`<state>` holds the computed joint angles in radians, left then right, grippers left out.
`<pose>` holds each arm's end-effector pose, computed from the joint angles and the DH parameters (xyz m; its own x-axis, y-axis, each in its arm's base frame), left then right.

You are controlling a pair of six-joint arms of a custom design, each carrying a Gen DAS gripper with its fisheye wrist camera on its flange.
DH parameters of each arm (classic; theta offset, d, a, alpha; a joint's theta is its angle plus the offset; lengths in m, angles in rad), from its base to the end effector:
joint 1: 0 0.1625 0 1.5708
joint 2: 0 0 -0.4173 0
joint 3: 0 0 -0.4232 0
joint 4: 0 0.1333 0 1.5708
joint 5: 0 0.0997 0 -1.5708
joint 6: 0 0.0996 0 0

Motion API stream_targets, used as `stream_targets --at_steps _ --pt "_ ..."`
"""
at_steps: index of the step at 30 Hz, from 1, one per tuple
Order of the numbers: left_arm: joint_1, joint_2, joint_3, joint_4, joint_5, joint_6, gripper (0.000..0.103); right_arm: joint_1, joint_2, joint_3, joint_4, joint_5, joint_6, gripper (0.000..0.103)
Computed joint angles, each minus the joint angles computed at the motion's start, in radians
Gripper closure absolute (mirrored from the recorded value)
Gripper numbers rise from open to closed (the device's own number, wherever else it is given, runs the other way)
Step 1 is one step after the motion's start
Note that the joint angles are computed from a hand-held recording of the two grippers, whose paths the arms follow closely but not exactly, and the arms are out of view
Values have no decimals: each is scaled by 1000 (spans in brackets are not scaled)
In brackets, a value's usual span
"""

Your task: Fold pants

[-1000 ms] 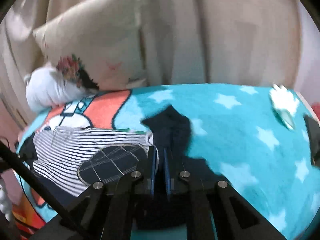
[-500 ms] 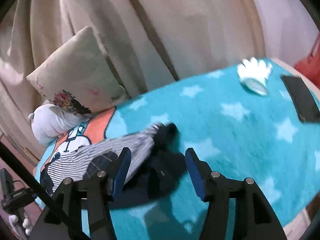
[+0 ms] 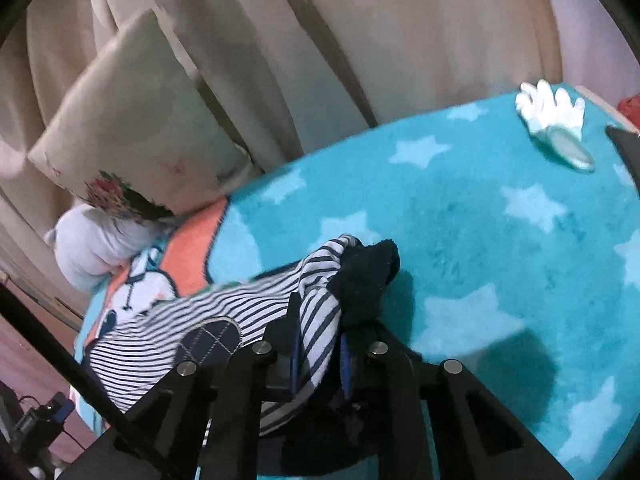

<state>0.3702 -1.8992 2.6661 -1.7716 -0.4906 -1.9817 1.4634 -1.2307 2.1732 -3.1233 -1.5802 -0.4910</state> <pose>-0.1336 -0.2891 0.1708 -0.8294 -0.5238 -0.1943 -0.0662 0.4376 -0.8967 0.0751 -0.5379 0.1890 -0.9177 -0.2850 0.2769 -0.3910 0.7717 -0.5016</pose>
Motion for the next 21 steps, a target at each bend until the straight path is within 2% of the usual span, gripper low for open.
stream_targets --at_steps 5,8,10,13,16,19,21 --pt "7 38 -6 -60 3 50 55 -18 -67 56 22 -7 -28 88" --pt "2 52 -22 -36 1 39 55 -38 -65 63 32 -37 -33 87" --pt "-8 58 -34 -1 4 12 53 -56 -67 60 42 -19 -19 86" --pt "-18 71 -46 21 16 -7 52 -71 -78 61 51 8 -11 78" --pt "-8 97 -50 -46 26 47 51 -89 -97 72 37 38 -15 64" --pt "12 142 -48 -201 41 175 49 -130 -144 94 20 105 6 54" --pt "30 187 -49 -329 45 288 48 -152 -174 113 -14 124 20 43"
